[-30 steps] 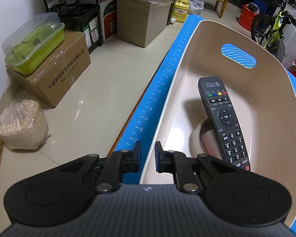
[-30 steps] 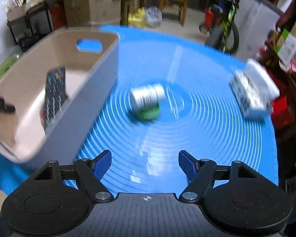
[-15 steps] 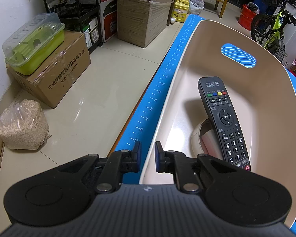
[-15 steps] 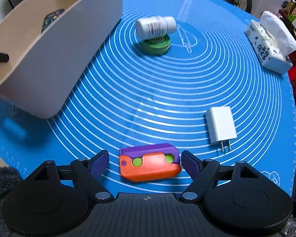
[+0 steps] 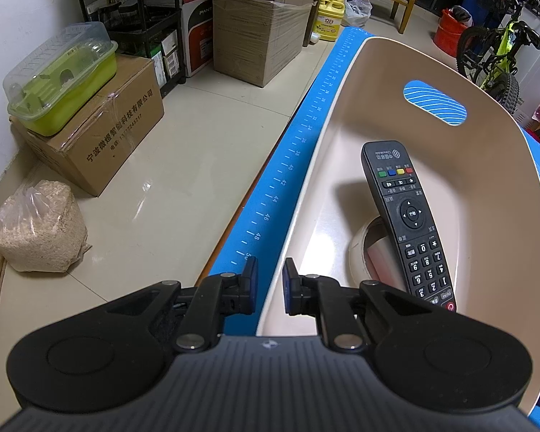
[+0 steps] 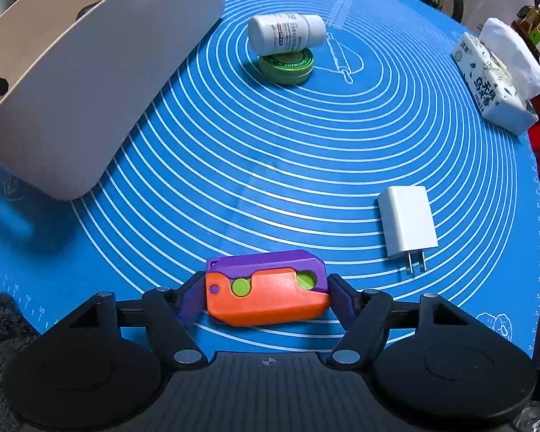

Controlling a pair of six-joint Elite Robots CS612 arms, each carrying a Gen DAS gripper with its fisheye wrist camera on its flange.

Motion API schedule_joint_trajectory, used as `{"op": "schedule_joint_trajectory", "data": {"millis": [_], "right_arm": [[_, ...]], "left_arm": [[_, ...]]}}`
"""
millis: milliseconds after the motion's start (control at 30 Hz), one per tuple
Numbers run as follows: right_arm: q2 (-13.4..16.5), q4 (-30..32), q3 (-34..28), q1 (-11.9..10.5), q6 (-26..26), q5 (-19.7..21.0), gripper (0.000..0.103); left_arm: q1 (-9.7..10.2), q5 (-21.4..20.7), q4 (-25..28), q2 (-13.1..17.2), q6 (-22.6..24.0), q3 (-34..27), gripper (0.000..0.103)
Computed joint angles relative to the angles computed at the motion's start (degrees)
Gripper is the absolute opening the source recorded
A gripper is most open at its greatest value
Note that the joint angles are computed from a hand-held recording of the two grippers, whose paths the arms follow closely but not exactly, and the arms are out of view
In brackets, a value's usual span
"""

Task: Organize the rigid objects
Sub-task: 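Grasp the orange-purple toy with the right gripper and drop it into the bin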

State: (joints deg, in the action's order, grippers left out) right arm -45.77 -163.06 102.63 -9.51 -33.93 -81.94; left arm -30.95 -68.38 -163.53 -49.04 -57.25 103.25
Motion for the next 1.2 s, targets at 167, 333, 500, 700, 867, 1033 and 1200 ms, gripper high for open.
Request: {"op": "schedule_joint_trajectory", "data": {"millis": [167,333,500,700,867,1033,1200], "right_arm": [[-0.61,-7.4,1.28,-0.22,0.54,1.99,0.073],[-1.23,-15.45,1.05,-0.3,2.73,5.84,0.073],[-1.14,-22.15,-0.71,0.2,5.6,11.31,0.073],[0.19,-24.63,-4.58,2.39,5.77,16.03,0.073],[1.94,-22.65,-8.1,4.67,2.05,17.73,0.073],[3.24,-17.21,-10.93,6.86,-1.74,16.44,0.073],[5.14,-13.46,-13.65,9.0,-5.03,12.03,0.073]], "left_arm": [[0.01,0.09,0.12,-0.02,0.09,0.04,0.017],[0.0,0.1,0.15,-0.02,0.1,0.03,0.017],[0.0,0.11,0.16,-0.02,0.07,0.02,0.017],[-0.01,0.12,0.16,-0.01,0.09,0.01,0.017],[-0.01,0.09,0.13,0.0,0.05,0.0,0.017],[-0.03,0.15,0.25,0.0,0.08,-0.02,0.017],[0.01,0.16,0.21,-0.02,0.23,0.05,0.017]]}}
